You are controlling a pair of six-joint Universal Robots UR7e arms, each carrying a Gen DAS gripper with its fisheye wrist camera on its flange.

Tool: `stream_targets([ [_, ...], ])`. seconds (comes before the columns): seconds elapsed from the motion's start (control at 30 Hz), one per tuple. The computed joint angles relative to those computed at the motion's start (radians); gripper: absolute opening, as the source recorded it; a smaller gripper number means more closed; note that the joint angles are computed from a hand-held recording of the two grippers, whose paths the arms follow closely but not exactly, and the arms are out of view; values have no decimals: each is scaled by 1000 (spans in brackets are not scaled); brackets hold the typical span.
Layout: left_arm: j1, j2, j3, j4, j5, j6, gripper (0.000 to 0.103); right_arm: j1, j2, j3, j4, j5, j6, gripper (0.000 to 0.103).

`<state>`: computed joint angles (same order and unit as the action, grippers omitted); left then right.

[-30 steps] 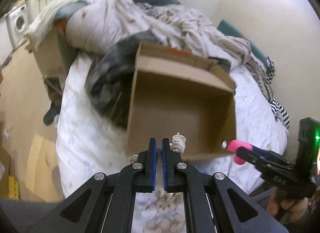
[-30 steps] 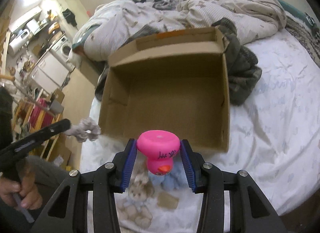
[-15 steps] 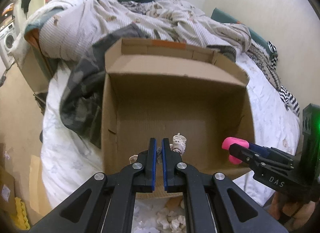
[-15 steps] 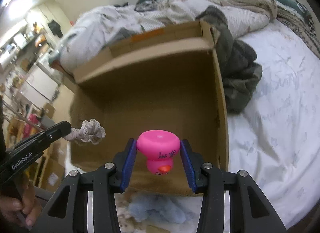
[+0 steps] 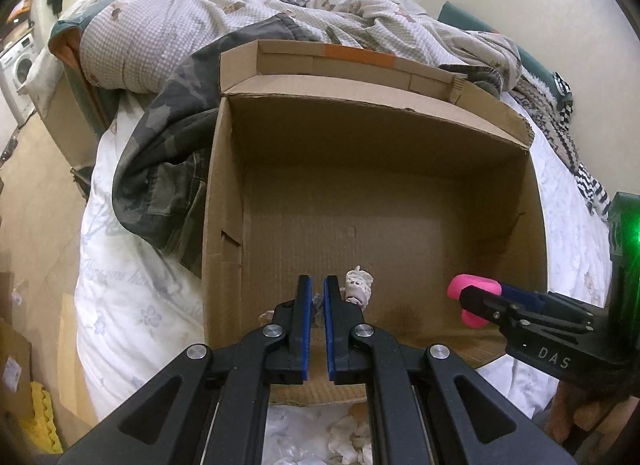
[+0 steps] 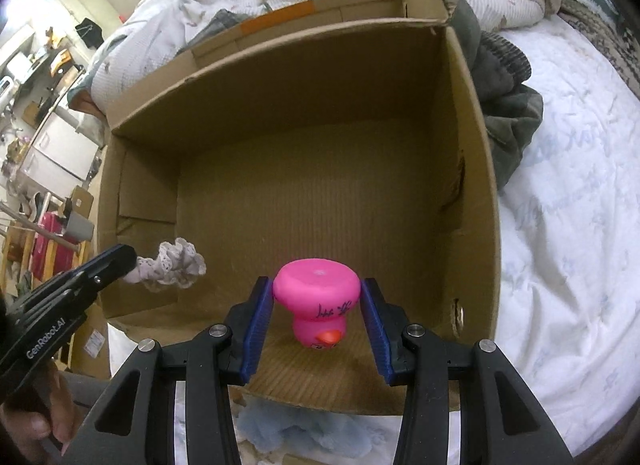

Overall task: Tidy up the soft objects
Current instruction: 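Carry both items over the box and open both grippers to drop them, then withdraw both tools from the box back toward the remaining items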

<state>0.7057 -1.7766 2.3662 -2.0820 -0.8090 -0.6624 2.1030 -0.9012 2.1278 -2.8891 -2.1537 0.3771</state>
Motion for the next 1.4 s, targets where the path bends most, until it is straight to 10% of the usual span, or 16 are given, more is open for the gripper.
stream_targets([
  [0.37,-14,3,-7,71,18,-37,9,-6,2,0,14,12,9,47],
  [0.6,-44,-29,3,110,47,-76,61,-2,2,1,4,12,11,47],
  [0.97,-118,-94,-6,253,101,-146,62,12,-49,50,-134,45,19,103],
  [1.4,-274,-227,-58,573,60,-363,68,144,-127,80,-88,-25,60,103],
])
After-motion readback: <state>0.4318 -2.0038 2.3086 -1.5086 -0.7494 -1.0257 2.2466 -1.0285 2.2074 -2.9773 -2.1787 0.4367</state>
